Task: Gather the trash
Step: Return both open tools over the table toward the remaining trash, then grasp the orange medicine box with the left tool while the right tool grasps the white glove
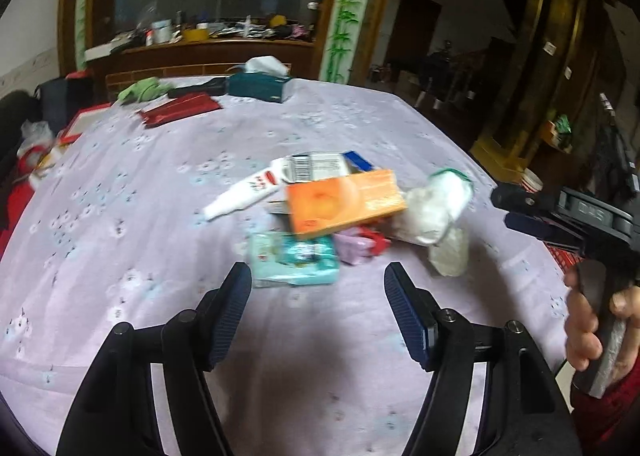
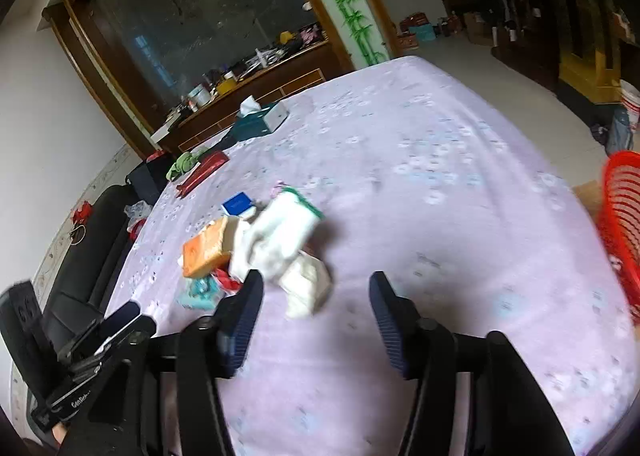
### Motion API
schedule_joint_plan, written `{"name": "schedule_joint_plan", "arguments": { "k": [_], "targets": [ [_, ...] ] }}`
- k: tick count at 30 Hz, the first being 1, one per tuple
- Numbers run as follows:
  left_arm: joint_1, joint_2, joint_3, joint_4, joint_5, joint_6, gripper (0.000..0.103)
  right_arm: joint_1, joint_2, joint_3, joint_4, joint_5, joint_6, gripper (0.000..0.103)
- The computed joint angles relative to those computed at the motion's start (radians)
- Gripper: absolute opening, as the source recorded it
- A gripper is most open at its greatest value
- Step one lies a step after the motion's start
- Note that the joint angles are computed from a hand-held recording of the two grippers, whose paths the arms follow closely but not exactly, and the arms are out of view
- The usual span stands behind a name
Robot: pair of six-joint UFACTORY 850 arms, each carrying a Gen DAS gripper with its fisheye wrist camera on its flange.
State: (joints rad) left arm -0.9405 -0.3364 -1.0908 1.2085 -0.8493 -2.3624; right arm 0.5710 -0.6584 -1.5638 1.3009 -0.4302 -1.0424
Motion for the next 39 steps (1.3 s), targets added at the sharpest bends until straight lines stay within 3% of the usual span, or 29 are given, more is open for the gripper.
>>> {"name": "schedule_joint_plan", "arguments": {
  "k": [1, 5, 8, 9, 10, 11, 12, 14, 17, 22, 25, 27, 33, 35, 37, 39],
  "targets": [
    [0.006, 0.008, 0.010, -0.006, -0.002, -0.002, 0.069, 0.007, -0.026, -0.036, -0.030, -0.011, 0.043, 0.077],
    [0.029, 0.042, 0.054, 0.013, 0.024, -0.037, 0.070, 0.040, -0.129, -0.187, -0.214, -0.006, 0.256, 0.078],
    [0.058, 0.059, 0.070, 0.035, 0.074, -0.060, 0.071, 0.049, -0.222, -0.318, -0.357, -0.051, 0.433, 0.078],
    [0.068, 0.064, 0.073, 0.042, 0.087, -0.061, 0.071, 0.051, -0.246, -0.352, -0.394, -0.063, 0.477, 0.076],
    [0.078, 0.067, 0.073, 0.048, 0.102, -0.054, 0.071, 0.052, -0.257, -0.364, -0.390, -0.069, 0.478, 0.056],
    [0.087, 0.066, 0.069, 0.054, 0.113, -0.046, 0.072, 0.052, -0.267, -0.376, -0.369, -0.086, 0.458, 0.026],
    [0.097, 0.067, 0.067, 0.059, 0.123, -0.036, 0.072, 0.053, -0.269, -0.379, -0.361, -0.099, 0.439, 0.021],
    [0.119, 0.068, 0.062, 0.089, 0.151, -0.031, 0.080, 0.057, -0.225, -0.313, -0.299, -0.050, 0.347, 0.008],
    [0.174, 0.058, 0.042, 0.132, 0.230, -0.021, 0.081, 0.050, -0.141, -0.192, -0.076, -0.001, 0.094, 0.008],
    [0.277, 0.005, -0.007, 0.261, 0.394, -0.061, 0.081, 0.022, -0.029, -0.046, 0.200, -0.026, -0.194, 0.008],
    [0.324, -0.037, -0.048, 0.179, 0.507, 0.028, 0.081, 0.015, 0.012, 0.010, 0.291, -0.034, -0.293, 0.008],
    [0.320, -0.047, -0.060, 0.151, 0.548, 0.093, 0.081, 0.011, 0.034, 0.041, 0.331, -0.040, -0.335, 0.008],
    [0.220, -0.068, -0.087, -0.006, 0.539, 0.376, 0.081, -0.005, 0.067, 0.096, 0.396, -0.064, -0.412, 0.008],
    [0.175, -0.090, -0.114, -0.085, 0.472, 0.484, 0.081, -0.011, 0.076, 0.112, 0.432, -0.063, -0.448, 0.008],
    [0.150, -0.101, -0.125, -0.083, 0.436, 0.468, 0.081, -0.019, 0.080, 0.123, 0.449, -0.081, -0.466, 0.008],
    [0.126, -0.112, -0.140, -0.096, 0.348, 0.455, 0.081, -0.024, 0.085, 0.136, 0.467, -0.083, -0.485, 0.008]
  ]
}}
